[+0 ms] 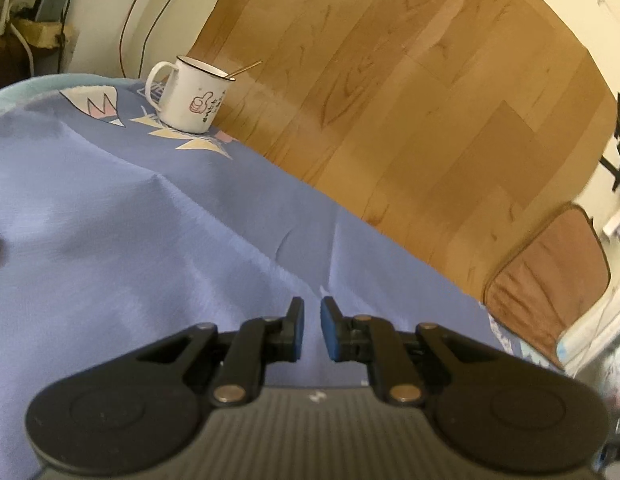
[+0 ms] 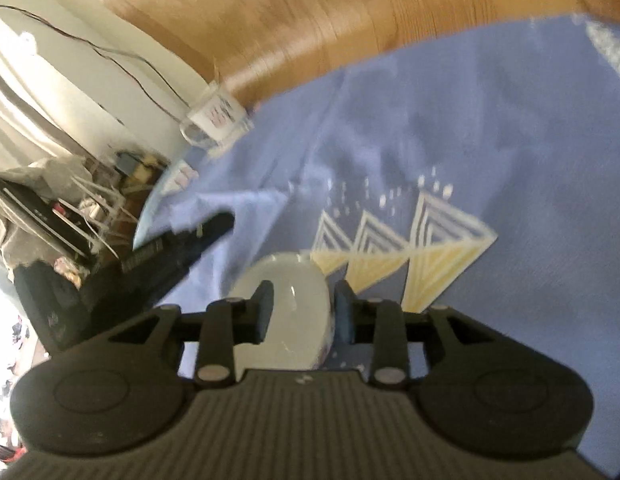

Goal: Organize plates and bowls
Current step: 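Grasp another white bowl by its rim with the right tool and lift it, then grasp a white bowl with the left tool while the right tool carries its bowl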

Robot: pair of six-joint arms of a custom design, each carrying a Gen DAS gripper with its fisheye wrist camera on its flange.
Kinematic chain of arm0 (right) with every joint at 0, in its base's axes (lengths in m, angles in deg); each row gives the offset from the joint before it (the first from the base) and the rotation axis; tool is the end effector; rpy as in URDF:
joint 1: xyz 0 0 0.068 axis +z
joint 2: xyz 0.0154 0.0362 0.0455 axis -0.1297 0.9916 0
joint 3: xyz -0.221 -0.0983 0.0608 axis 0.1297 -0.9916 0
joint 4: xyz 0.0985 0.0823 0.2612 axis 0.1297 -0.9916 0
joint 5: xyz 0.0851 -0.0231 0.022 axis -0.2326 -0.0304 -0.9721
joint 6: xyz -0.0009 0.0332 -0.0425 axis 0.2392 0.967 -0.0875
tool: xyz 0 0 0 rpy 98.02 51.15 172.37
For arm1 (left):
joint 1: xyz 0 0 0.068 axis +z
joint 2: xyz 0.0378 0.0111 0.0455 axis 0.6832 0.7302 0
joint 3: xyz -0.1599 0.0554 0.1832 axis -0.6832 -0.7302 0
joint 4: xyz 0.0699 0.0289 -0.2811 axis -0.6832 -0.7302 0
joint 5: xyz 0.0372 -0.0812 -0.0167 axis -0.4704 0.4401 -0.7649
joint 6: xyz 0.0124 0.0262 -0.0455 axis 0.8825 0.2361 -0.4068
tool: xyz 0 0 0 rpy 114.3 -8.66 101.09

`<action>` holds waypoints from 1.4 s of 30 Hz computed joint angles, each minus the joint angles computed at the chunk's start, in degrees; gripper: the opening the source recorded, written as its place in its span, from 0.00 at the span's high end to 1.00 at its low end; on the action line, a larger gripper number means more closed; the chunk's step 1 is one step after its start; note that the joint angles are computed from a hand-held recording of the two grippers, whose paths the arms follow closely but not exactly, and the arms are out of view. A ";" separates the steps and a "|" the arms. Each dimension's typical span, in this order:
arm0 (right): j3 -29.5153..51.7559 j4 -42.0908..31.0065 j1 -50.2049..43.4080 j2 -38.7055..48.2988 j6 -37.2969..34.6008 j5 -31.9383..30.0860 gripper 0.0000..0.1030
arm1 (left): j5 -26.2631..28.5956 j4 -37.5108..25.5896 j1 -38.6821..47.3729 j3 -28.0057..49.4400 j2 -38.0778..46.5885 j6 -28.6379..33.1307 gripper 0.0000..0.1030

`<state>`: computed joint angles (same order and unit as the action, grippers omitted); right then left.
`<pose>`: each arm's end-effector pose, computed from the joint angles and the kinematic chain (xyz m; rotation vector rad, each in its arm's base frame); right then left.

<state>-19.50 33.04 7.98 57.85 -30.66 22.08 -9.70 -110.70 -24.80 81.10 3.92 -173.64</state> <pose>0.2622 0.0989 0.2101 -0.7228 2.3583 1.1011 0.0985 -0.1598 0.1871 -0.8590 1.8849 -0.2463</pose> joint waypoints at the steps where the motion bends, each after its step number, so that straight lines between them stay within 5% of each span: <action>1: -1.51 1.30 -0.56 -2.13 -0.53 0.08 0.63 | -0.10 -2.01 -1.34 1.02 0.87 -2.00 0.90; 13: -11.41 8.17 -4.48 -10.74 -5.59 -1.28 0.63 | 0.45 -6.29 -7.71 8.08 7.57 -5.70 0.85; 16: -11.44 7.39 -5.37 -9.89 -6.12 -2.29 0.63 | 1.10 -5.75 -8.18 8.57 8.19 -5.32 0.80; 42: -9.67 5.65 -3.77 -5.65 -9.13 -4.02 0.63 | 4.74 -2.31 -9.41 9.85 10.96 -4.58 0.82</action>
<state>-29.16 38.69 4.20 52.20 -39.79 18.05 -4.96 -113.02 -34.21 90.95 14.87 -178.22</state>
